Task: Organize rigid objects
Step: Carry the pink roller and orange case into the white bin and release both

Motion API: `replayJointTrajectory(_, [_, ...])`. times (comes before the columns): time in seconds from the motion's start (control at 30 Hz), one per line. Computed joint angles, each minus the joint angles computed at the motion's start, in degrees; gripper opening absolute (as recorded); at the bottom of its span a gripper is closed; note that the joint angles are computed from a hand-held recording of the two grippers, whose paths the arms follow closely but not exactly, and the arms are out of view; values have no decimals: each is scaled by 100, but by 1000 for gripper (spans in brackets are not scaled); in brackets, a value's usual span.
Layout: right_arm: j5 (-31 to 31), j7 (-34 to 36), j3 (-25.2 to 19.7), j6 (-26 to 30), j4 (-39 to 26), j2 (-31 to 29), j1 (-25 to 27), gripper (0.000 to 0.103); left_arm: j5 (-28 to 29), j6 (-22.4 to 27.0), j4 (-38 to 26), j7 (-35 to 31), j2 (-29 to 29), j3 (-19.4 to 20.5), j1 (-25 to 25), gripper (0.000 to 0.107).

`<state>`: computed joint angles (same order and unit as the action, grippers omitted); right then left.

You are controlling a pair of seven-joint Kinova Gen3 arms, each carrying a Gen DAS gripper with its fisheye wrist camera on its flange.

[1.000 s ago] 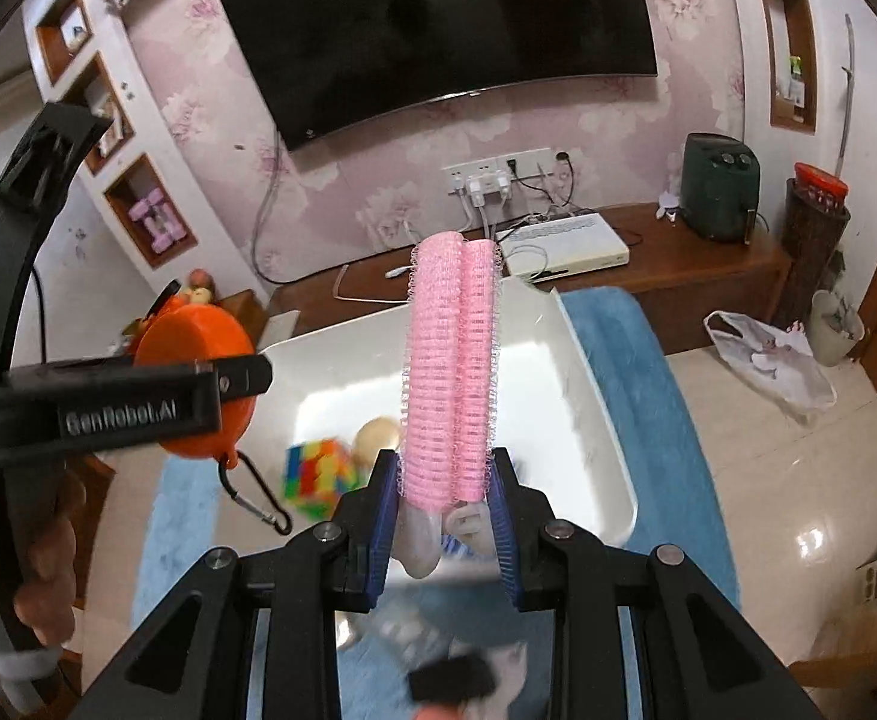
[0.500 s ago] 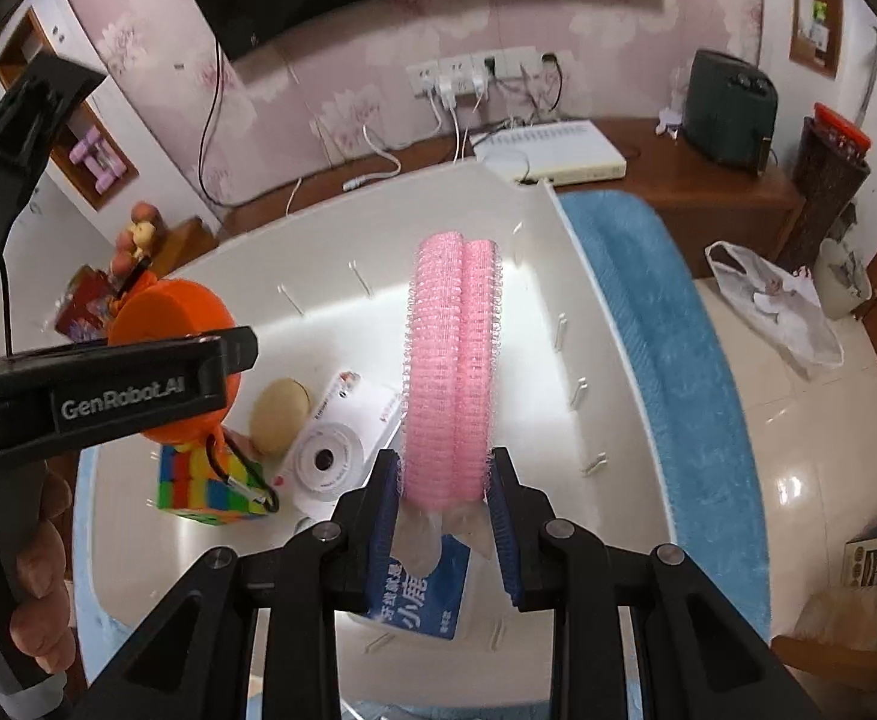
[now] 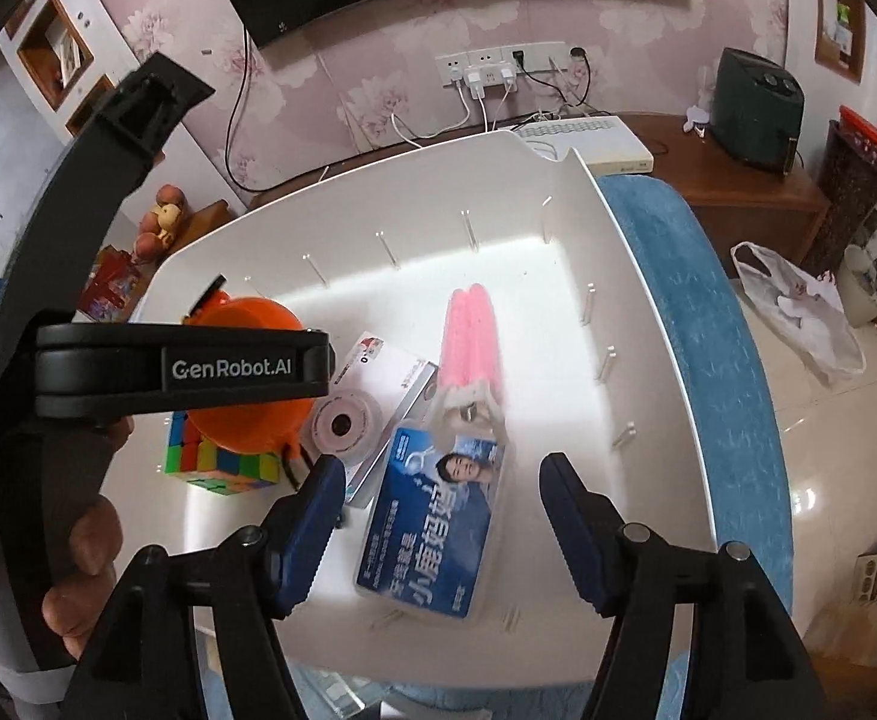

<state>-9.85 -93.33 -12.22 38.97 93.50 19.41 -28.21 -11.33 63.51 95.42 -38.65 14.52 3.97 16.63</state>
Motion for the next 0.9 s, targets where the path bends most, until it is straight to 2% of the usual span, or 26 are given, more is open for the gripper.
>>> replayJointTrajectory(0.07, [-37,49,-31,-84,128,-132,32,68,-113,28,0,84,-42,40,60,85])
replayJointTrajectory(0.17, [-130,105,-64,-188,303,-311,76,68,-569,197,-67,359,-184,38,341,93])
replayJointTrajectory(0.23, [-188,104,-75,-290,444,-468,88,68,-687,252,-97,408,-321,83,388,94])
replayJointTrajectory(0.53, [-225,-193,-79,-377,798,-1073,-17,68,-754,370,11,564,-842,284,354,94])
replayJointTrajectory(0.9, [-125,-709,-180,-532,1455,-1926,-195,68,-542,360,519,530,-1685,688,284,94])
